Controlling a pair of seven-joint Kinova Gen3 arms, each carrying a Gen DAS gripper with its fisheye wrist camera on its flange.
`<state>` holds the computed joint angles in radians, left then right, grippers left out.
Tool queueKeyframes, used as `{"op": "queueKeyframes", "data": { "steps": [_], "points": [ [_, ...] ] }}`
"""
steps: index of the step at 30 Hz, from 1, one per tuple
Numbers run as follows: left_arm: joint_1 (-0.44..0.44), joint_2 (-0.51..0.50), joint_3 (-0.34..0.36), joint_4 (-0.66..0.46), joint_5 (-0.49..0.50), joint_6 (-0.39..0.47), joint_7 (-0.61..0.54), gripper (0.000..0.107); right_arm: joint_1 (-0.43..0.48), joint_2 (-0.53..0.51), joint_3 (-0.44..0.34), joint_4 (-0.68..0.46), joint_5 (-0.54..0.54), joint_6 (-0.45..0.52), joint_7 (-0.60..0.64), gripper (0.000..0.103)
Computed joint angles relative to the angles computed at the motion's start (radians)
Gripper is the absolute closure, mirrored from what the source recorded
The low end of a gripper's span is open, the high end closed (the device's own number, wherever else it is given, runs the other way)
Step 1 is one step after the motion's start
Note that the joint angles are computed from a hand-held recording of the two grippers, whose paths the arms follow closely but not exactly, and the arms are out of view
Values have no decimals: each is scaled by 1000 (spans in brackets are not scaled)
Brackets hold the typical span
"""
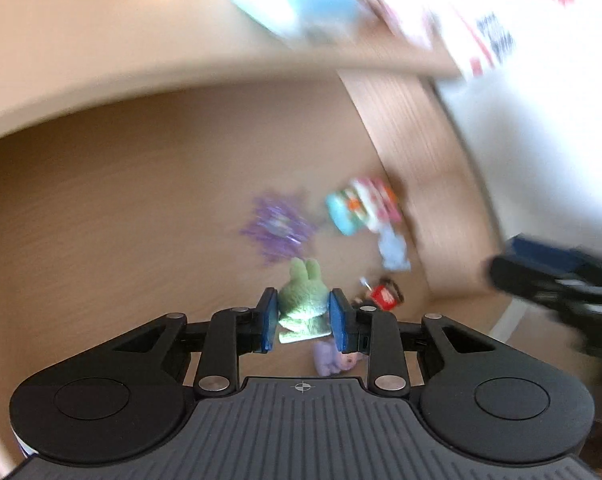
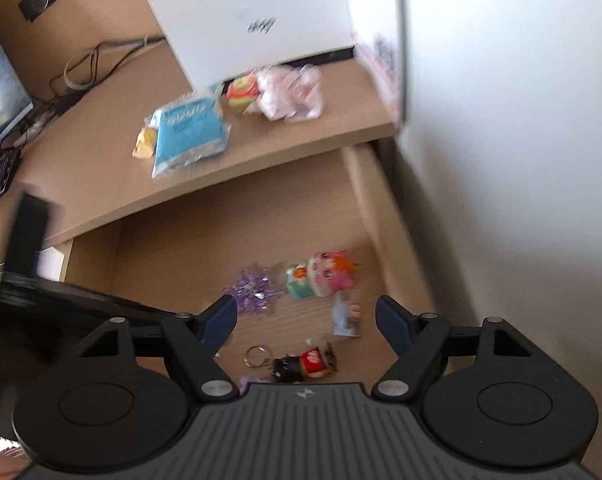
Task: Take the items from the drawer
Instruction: 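Grasp the green bunny figure with the left tool while the right tool grasps the purple snowflake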
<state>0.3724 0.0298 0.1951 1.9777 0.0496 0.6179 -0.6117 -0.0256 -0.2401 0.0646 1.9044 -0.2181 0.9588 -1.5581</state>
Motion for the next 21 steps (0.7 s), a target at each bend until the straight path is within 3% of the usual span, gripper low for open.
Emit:
{"op": "queueKeyframes", "data": {
  "steps": [2,6,8,12,16,21],
  "points": [
    [-46,-59,32,6,-36,37,81,77,-21,60,15,-12,-42,-11,53,26],
    [-200,-206,179,74,-67,74,244,77,-42,199,-27,-64,-60,-27,124,26],
    [-202,-235,178,76,-96,83,317,77,-49,269,-50,-101,-87,-19,200,26],
    [-116,-278,123,102,-168,89,433,77,-46,407,-112,-195,-96,46,323,26],
    [-143,-317,157,109,-165,111,473,77,-98,510,-122,-270,8,95,292,26],
    [-150,-346,169,118,-129,142,459,77,-93,563,-141,-300,16,125,302,20]
  ]
}}
